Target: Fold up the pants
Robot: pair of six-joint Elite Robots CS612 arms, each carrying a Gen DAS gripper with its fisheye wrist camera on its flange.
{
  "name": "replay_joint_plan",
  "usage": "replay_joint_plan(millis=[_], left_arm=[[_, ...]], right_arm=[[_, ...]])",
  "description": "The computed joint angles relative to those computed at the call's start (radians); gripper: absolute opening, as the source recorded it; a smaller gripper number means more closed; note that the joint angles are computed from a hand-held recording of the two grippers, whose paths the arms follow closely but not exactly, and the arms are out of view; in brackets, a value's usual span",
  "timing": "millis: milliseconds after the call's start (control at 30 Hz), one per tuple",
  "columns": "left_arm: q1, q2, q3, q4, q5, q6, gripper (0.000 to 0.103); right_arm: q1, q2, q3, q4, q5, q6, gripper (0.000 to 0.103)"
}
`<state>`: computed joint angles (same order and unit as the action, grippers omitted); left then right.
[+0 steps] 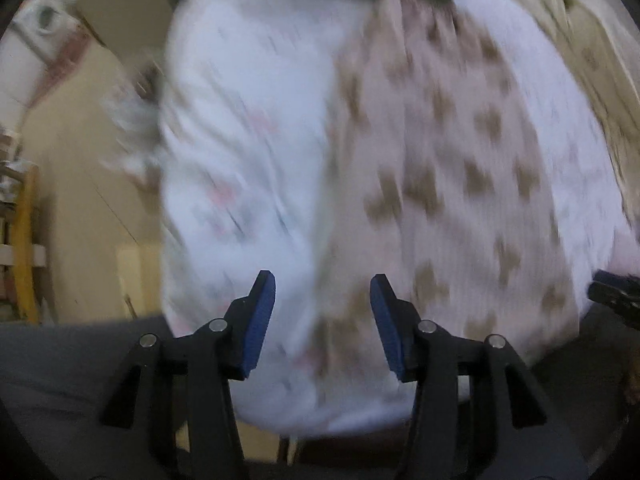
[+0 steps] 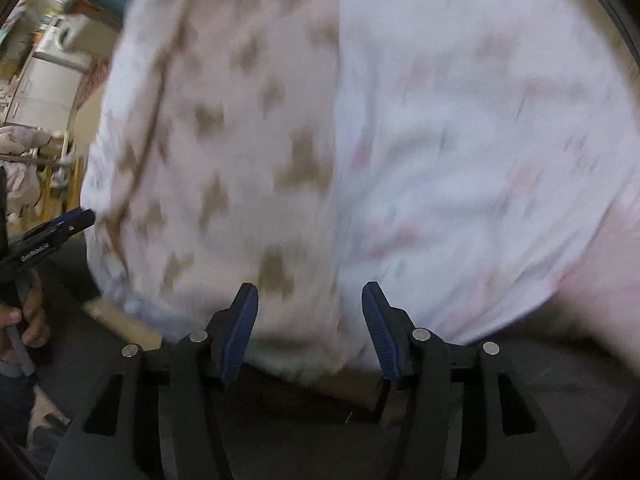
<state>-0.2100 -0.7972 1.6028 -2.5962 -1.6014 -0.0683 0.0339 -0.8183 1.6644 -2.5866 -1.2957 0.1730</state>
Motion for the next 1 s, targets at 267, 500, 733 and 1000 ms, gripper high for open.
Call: replay_joint_plan(millis=[267,500,733,1000], left_arm=[[-0.025,0.093,-0.132,0.254,-0.27,0.222,0.045],[0.001,0.114,-0.155,0.293,0.005,0.035,0.045],[0.033,0.088,-0.175,0.253,-0.027,-0.017,0.045],[0.006,0.18,-0.365,0.169,-0.208,0.073,0.045]], right_arm=[[0.026,0.104,-0.083,0.001,0.214,0.022,0.022],[0.023,0.105,-0.083,0.143,0.105,0.084,0.018],[0.012,0.083,-0.08,0.073,0.153,0.054,0.024],[-0.017,0.153,-0.206,-0.121,0.175,0.098,0.024]])
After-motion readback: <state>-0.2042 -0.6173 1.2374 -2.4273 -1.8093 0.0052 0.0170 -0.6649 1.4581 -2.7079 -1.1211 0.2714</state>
